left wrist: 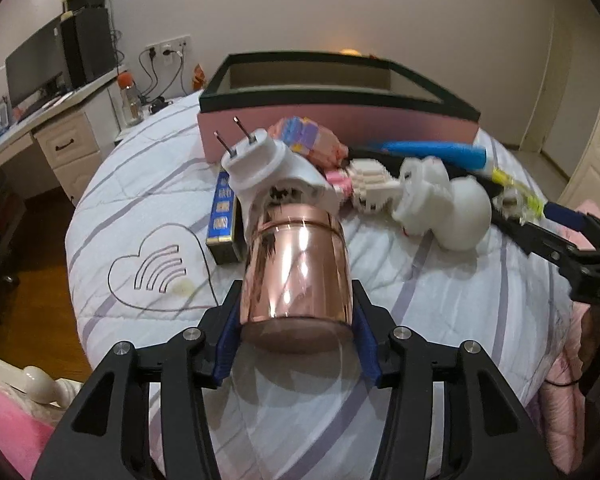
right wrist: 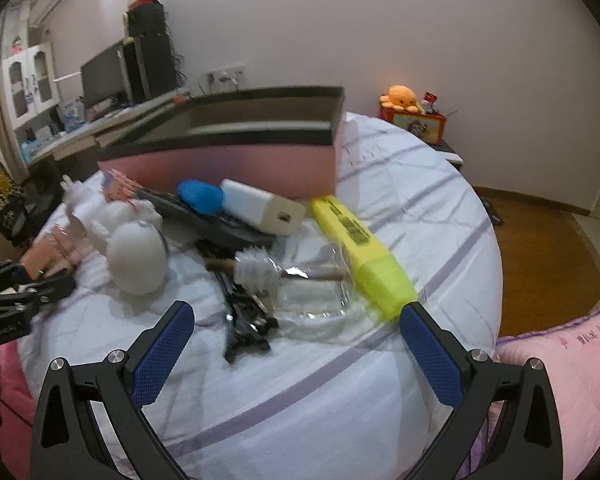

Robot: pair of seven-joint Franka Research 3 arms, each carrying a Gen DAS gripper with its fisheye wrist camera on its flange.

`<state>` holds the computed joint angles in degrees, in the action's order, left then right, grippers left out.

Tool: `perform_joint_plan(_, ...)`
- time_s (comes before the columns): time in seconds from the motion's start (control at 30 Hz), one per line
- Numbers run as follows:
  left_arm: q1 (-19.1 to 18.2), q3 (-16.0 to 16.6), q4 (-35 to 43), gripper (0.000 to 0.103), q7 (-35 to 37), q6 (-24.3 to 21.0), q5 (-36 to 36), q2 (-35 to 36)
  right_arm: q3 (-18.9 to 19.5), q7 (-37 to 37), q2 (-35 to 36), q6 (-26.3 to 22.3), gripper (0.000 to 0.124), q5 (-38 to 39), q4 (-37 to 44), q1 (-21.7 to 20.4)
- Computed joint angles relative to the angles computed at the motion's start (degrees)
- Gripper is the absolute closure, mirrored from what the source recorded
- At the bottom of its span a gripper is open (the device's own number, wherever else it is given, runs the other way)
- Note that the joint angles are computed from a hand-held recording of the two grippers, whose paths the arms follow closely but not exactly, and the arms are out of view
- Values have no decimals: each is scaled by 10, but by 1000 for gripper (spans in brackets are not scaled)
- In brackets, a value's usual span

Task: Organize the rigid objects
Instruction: 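Lift the copper canister with the left tool while the right tool grasps the glass bottle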

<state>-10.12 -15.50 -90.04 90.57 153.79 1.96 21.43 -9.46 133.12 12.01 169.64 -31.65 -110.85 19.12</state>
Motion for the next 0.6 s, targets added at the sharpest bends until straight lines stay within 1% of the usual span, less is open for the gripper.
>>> perform_joint_plan(0.03, 7, -8, 4, 50, 12, -2, -13, 4, 1, -4, -2, 9, 21, 0, -2, -2)
perform_joint_plan(0.1, 5, -7, 10, 49, 14, -4, -11, 9, -4, -2, -8, 28, 21, -3, -7, -2)
perform_joint_plan(0.13, 5, -9, 15, 47, 20, -10, -13, 11, 3, -14, -7, 30, 21, 14, -6, -8)
perform_joint_plan(0.17, 2, -6, 16, 47, 18, -11, -9, 12, 20, -45, -4, 22, 21, 49, -2, -21)
perform_joint_plan(0.23, 1, -4, 11, 47, 20, -6, -5, 9, 11, -47, 9, 12, 21, 56, 14, -14)
perform_joint_plan(0.27, 1, -4, 9, 47, 21, -4, -5, 9, 11, -52, 13, 12, 21, 66, 15, -14)
perform_joint_plan(0.3, 1, -4, 9, 47, 23, -2, -4, 9, 19, -69, 20, 13, 21, 89, 21, -21)
perform_joint_plan(0.37, -2, -1, 8, 50, 23, -2, 3, 8, 9, -77, 31, 7, 21, 97, 35, -12)
perform_joint_plan(0.4, -4, 3, 8, 55, 19, -1, 9, 7, 15, -93, 33, 8, 21, 112, 37, -16)
perform_joint_plan(0.53, 1, -2, 8, 56, 27, -4, 3, 6, 18, -125, 44, -6, 21, 150, 56, -12)
perform_joint_plan(0.57, 0, -1, 8, 56, 25, -6, 4, 5, 0, -109, 45, -12, 23, 133, 59, 5)
perform_joint_plan(0.6, 0, -1, 10, 56, 26, -8, 3, 6, -15, -94, 47, -15, 31, 113, 61, 19)
